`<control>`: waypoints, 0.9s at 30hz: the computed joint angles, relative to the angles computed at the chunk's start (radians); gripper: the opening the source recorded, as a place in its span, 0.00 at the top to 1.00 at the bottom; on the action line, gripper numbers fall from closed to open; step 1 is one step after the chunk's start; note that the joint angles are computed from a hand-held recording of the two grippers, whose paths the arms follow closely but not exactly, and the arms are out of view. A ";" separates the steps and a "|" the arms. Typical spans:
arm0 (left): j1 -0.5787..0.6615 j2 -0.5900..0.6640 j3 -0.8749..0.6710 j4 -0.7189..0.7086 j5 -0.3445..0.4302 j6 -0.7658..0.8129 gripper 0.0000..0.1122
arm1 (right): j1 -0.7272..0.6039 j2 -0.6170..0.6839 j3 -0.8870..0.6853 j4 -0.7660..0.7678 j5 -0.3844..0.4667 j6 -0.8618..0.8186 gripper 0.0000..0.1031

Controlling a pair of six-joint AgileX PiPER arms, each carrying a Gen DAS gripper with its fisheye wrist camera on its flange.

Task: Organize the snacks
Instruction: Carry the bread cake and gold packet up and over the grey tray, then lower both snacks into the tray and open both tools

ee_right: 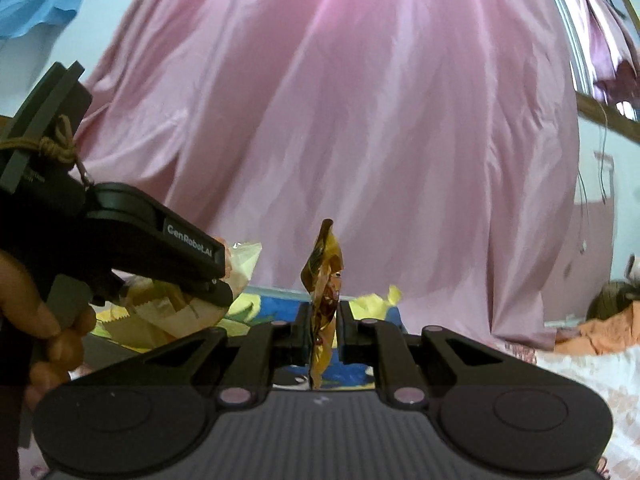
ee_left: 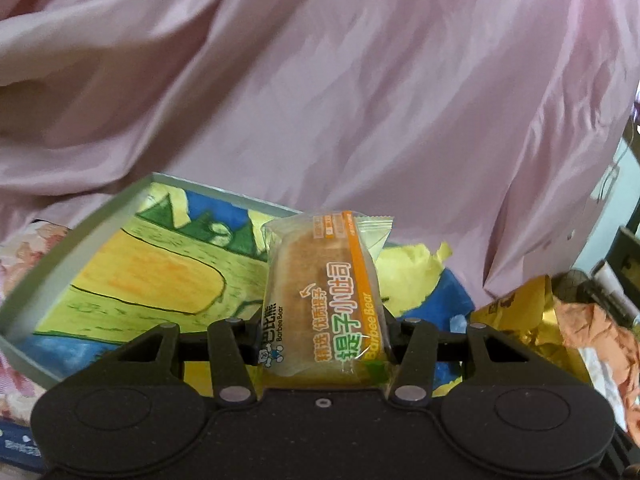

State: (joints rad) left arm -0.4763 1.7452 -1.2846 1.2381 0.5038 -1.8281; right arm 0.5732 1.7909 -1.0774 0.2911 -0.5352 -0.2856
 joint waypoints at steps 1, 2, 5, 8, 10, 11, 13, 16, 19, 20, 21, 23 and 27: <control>0.004 0.005 0.002 0.005 -0.012 -0.004 0.54 | -0.009 0.008 -0.017 -0.010 0.020 0.016 0.86; 0.008 0.003 0.021 0.030 -0.028 -0.033 0.54 | -0.020 0.011 -0.023 -0.030 0.038 0.039 0.86; 0.011 0.032 -0.002 -0.008 -0.026 0.010 0.54 | -0.039 0.019 -0.033 -0.068 0.074 0.091 0.86; 0.016 0.044 -0.011 -0.043 -0.029 0.038 0.54 | -0.047 0.021 -0.047 -0.085 0.109 0.114 0.86; 0.020 0.050 -0.018 -0.077 -0.036 0.069 0.53 | -0.057 0.025 -0.072 -0.101 0.147 0.130 0.86; 0.018 0.048 -0.015 -0.079 -0.035 0.069 0.51 | -0.062 0.026 -0.077 -0.110 0.157 0.142 0.86; 0.012 0.038 0.001 -0.035 -0.032 0.023 0.40 | -0.056 0.020 -0.076 -0.069 0.171 0.113 0.85; -0.006 0.010 0.038 0.056 -0.012 -0.074 0.25 | -0.064 0.018 -0.091 -0.078 0.199 0.144 0.66; -0.025 -0.026 0.063 0.081 0.011 -0.090 0.19 | -0.064 0.004 -0.075 -0.074 0.193 0.161 0.44; -0.029 -0.037 0.068 0.083 0.018 -0.091 0.17 | -0.064 -0.004 -0.072 -0.069 0.196 0.163 0.37; -0.036 -0.051 0.077 0.092 0.030 -0.100 0.16 | -0.062 -0.011 -0.071 -0.051 0.199 0.151 0.31; -0.050 -0.078 0.092 0.102 0.050 -0.111 0.13 | -0.058 -0.027 -0.069 -0.035 0.206 0.140 0.25; -0.090 -0.140 0.128 0.120 0.104 -0.116 0.09 | -0.049 -0.072 -0.050 -0.013 0.221 0.130 0.16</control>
